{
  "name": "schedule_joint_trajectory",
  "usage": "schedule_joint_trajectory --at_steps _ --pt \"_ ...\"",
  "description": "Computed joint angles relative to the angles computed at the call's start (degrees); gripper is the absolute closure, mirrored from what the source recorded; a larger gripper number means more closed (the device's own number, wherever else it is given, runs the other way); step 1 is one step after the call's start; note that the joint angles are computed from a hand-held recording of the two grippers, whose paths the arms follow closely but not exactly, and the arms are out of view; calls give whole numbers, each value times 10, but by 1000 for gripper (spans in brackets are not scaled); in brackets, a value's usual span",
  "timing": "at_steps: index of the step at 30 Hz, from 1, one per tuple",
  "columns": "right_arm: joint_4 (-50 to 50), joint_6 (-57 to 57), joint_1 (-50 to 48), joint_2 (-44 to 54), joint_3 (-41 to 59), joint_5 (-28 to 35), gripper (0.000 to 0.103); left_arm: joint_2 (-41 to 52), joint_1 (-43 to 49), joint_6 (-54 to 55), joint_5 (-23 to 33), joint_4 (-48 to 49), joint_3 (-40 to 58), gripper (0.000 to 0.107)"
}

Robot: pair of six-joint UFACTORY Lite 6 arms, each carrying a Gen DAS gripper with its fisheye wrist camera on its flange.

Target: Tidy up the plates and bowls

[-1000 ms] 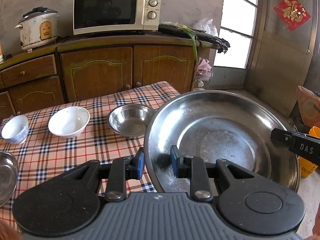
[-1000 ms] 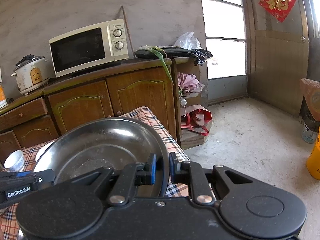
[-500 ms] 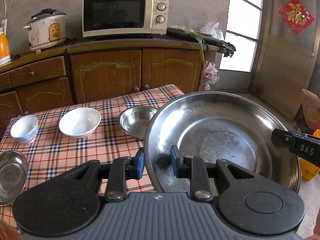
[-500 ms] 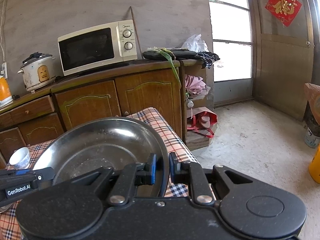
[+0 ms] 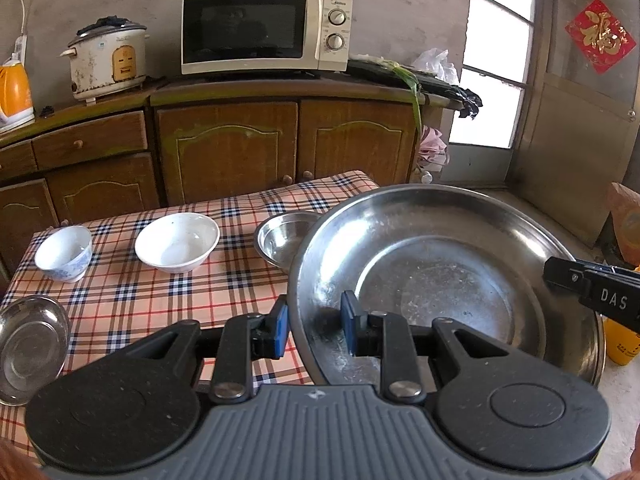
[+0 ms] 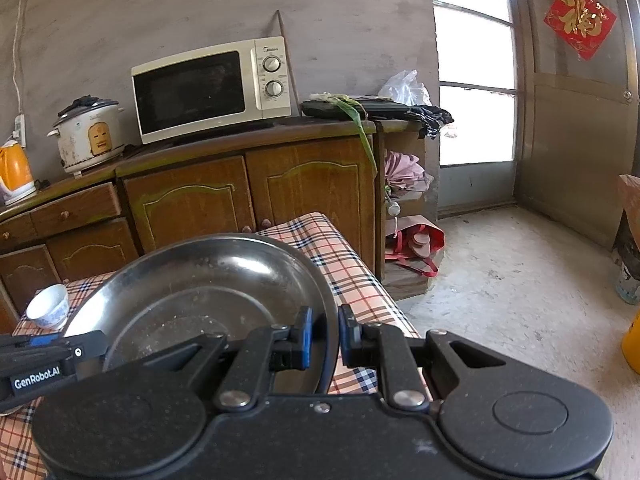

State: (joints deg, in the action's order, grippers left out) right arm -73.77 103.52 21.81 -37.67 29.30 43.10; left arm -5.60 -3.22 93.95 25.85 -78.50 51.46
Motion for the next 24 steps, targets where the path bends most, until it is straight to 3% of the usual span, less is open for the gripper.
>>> schedule_joint_trajectory --at_steps 24 --pt "-30 63 74 75 24 18 84 -7 59 46 8 -21 -19 80"
